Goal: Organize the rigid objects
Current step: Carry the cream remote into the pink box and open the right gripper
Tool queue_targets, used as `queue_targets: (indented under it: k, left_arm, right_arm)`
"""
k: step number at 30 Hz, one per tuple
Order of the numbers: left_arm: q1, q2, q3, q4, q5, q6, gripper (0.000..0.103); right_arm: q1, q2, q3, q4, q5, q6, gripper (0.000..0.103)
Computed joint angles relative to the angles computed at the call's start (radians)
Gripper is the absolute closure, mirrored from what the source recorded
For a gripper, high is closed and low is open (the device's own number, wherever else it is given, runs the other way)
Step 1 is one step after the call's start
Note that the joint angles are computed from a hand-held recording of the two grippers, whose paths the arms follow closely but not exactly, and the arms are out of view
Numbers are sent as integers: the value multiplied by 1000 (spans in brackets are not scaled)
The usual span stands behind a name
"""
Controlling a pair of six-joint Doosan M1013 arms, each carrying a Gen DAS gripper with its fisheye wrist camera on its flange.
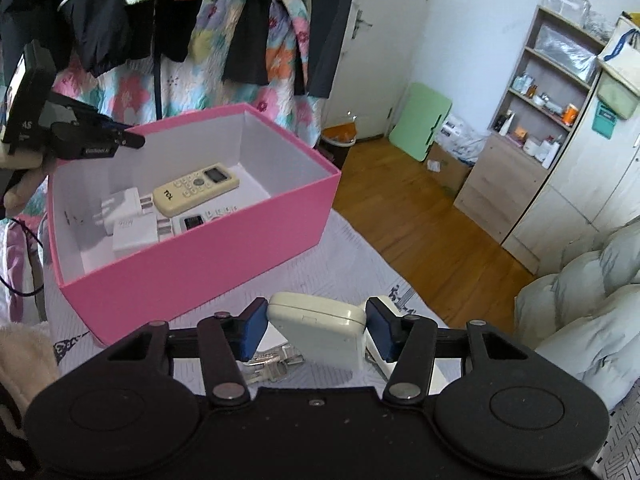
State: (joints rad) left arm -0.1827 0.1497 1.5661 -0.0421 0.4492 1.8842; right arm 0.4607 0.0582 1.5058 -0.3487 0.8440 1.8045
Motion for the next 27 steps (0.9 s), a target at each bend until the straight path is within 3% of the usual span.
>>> queue_targets:
  k: [12, 18, 22, 27]
  left_arm:
    - [14, -1, -2, -88, 4, 50, 92]
    - [24, 2, -8, -154, 14, 96, 92]
    - [28, 6, -15, -168, 28, 105, 92]
    - [29, 10, -27, -154, 51, 68, 94]
  right_arm:
    - [18, -2, -32, -53, -45, 61, 45]
    - [26, 17, -86, -18, -139, 21, 45]
    - [17, 42, -126, 118, -236, -79, 45]
    - [-5, 121, -166, 464, -308, -270, 45]
